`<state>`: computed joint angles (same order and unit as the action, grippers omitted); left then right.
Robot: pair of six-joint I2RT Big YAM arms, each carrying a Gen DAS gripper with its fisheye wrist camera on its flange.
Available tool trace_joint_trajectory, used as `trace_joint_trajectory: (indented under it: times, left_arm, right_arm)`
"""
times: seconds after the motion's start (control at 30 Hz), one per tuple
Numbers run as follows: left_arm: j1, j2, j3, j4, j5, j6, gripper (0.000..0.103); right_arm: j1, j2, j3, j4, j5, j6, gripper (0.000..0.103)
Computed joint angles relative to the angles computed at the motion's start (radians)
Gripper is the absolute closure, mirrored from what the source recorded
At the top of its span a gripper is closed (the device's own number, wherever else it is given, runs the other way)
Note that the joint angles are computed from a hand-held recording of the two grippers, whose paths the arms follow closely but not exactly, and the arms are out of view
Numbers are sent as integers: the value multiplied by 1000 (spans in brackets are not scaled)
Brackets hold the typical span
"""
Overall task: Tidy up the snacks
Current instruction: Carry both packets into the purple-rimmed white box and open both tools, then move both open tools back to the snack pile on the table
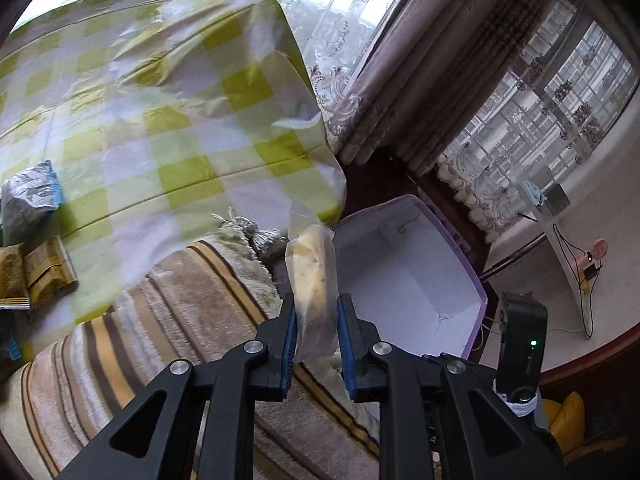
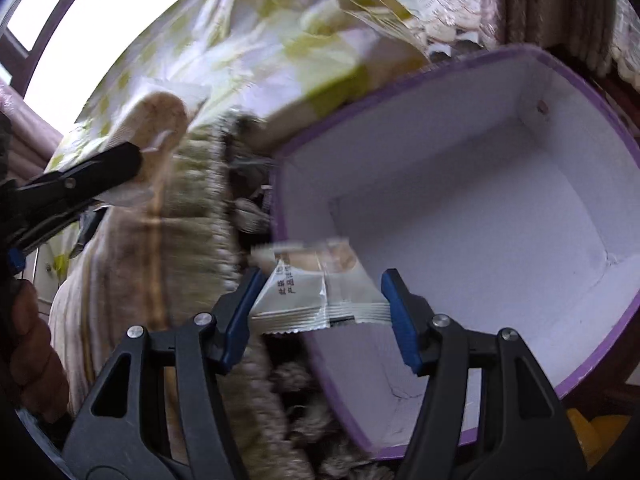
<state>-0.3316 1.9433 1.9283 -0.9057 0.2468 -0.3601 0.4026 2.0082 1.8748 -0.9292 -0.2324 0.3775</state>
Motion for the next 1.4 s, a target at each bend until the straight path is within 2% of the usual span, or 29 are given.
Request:
trace_joint_trajectory:
  times: [0.23,0.43,0.63,0.8,0.83,0.93,1.0,1.1,1.17,1.23,1.4]
  left_arm:
    - [-24,86,100,-83,19,35,83]
    - [-34,114,136,-114,5,46,82]
    - [-31,97,107,-87,17,36,81]
    - [-35,70,69,-54,-31,32,80]
    - [-37,60,55,-42,-52,31,75]
    - [-33,26,10,6,-69,33,60]
    - [-25,0,-30,51,-65,30,51]
    - [-17,-28,-64,77,-79,45,48]
    - [-10,-47,-80,74,-110,44,48]
    - [-3,-77,-115,94,-141,45,47]
    - [31,-159,-226,155,-201,-3,46]
  right_arm:
    - [-7,25,3,-27,39,11,39]
    - [-18,52,28,-69,85,-11,37]
    - [-19,63,46,-99,127,-11,32]
    - [-12,71,83,-130,185,-12,26]
    - [8,81,105,-142,207,3,26]
    - [23,46,70,-108,291,-23,22]
    - [38,20,42,-53,355,-63,17]
    - [58,-21,-6,45,418,-117,15]
    - [63,-28,-7,71,397,-139,15]
    - [61,-19,18,54,347,-148,15]
    - [77,5,89,15,314,-116,15]
